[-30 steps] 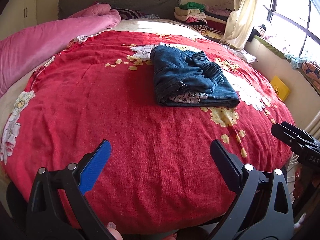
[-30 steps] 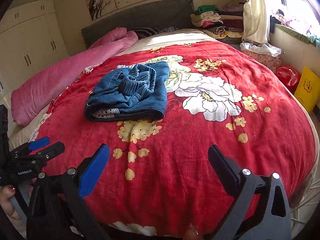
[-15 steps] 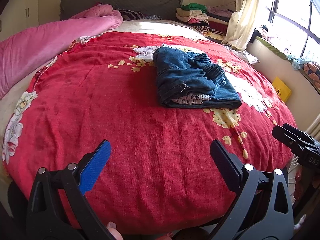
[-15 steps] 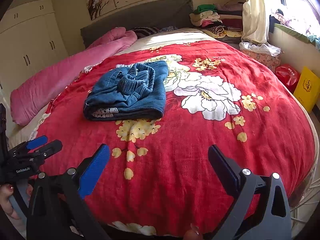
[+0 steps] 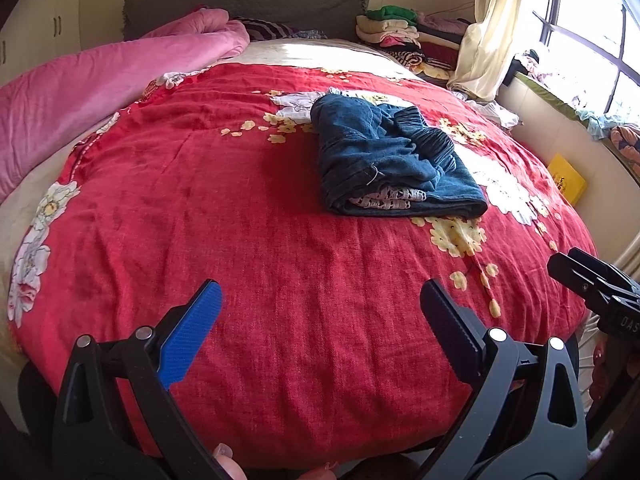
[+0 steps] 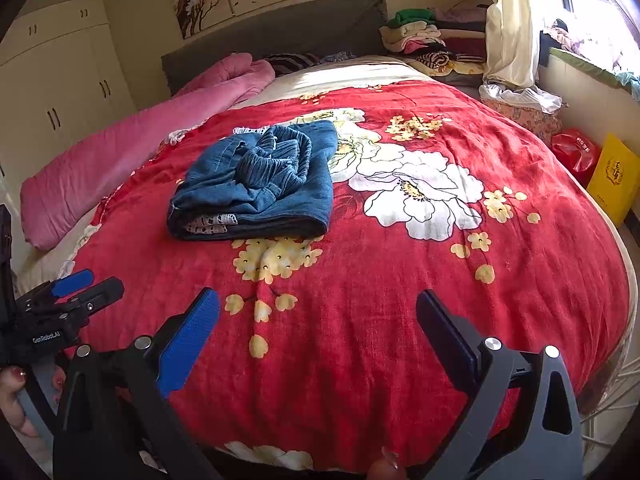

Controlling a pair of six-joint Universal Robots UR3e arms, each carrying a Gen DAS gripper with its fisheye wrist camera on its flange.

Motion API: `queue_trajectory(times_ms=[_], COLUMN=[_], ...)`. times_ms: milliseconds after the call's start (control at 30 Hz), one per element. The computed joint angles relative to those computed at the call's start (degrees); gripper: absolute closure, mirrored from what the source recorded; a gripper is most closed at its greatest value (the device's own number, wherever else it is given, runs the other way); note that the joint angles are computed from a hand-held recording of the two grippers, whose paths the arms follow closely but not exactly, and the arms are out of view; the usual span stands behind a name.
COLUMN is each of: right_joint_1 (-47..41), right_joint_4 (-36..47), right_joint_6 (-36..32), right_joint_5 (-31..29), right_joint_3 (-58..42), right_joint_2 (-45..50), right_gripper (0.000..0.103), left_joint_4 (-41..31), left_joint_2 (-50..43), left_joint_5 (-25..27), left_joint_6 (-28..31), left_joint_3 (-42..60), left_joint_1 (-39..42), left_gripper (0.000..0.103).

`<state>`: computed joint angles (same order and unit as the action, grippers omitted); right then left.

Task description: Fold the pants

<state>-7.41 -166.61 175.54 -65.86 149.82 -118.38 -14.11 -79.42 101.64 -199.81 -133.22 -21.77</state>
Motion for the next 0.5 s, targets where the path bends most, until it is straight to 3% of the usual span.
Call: queue_trajectory(times_ms=[500], right_joint_1=[0.33], right_joint_4=[0.24], right_joint_6=[-0.19], right_joint_5=[-0.37], right_joint_3=[-0.29], right_joint_2=[0.04], right_gripper=[0.005], left_joint_4=[-0.59], left_joint_2=[0.1], left_joint_5=[0.62], left_joint_6=[-0.12], left_joint_3=[0.0], left_joint_1=[-0.63], left_gripper=[0.01])
